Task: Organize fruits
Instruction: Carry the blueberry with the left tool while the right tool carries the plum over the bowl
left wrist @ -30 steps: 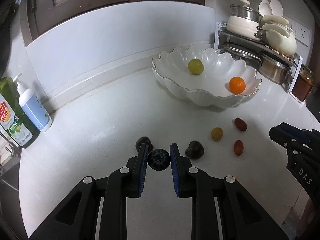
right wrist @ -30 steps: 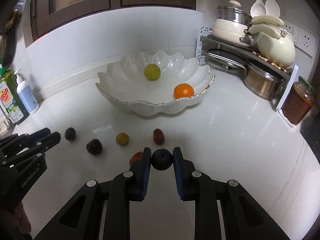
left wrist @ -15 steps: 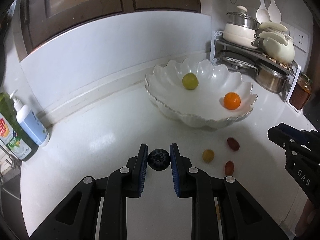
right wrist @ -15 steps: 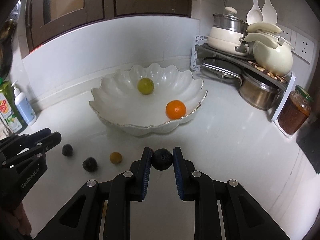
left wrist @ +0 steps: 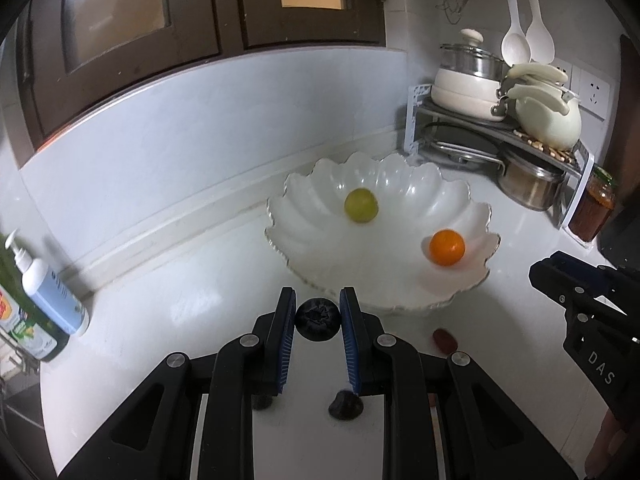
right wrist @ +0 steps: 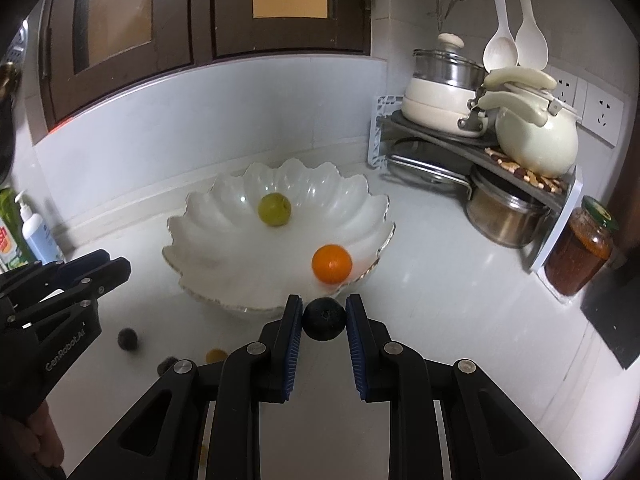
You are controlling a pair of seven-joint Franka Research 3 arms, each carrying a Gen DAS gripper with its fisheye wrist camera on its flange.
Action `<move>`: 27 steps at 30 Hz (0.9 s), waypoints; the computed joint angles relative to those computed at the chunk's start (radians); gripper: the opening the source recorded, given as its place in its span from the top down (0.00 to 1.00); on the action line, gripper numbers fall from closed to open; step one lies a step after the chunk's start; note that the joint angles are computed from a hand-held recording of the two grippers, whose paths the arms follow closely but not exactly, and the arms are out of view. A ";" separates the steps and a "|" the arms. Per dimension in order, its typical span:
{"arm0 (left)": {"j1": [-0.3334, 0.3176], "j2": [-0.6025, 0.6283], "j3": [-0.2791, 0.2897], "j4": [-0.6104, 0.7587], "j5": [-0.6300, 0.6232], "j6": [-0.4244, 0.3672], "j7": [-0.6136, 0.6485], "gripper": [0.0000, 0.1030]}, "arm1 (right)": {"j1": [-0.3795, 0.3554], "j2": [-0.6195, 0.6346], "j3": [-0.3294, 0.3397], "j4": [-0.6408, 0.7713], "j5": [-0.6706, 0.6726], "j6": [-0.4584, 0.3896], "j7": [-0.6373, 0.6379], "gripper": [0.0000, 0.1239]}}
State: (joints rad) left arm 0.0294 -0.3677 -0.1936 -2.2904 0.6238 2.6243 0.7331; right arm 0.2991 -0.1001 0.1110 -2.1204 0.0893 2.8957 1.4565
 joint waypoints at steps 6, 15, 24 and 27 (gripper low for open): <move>0.004 0.047 0.012 0.058 0.003 0.019 0.026 0.77 | -0.006 0.036 0.000 0.062 -0.035 -0.005 0.032 0.81; 0.001 0.119 0.034 0.134 -0.022 0.041 0.082 0.77 | 0.001 0.100 -0.016 0.158 -0.096 -0.024 0.084 0.81; -0.004 0.209 0.050 0.221 -0.046 0.053 0.132 0.77 | 0.021 0.180 -0.046 0.262 -0.170 -0.052 0.158 0.81; -0.006 0.236 0.057 0.245 -0.051 0.057 0.142 0.77 | 0.031 0.208 -0.056 0.297 -0.186 -0.064 0.174 0.81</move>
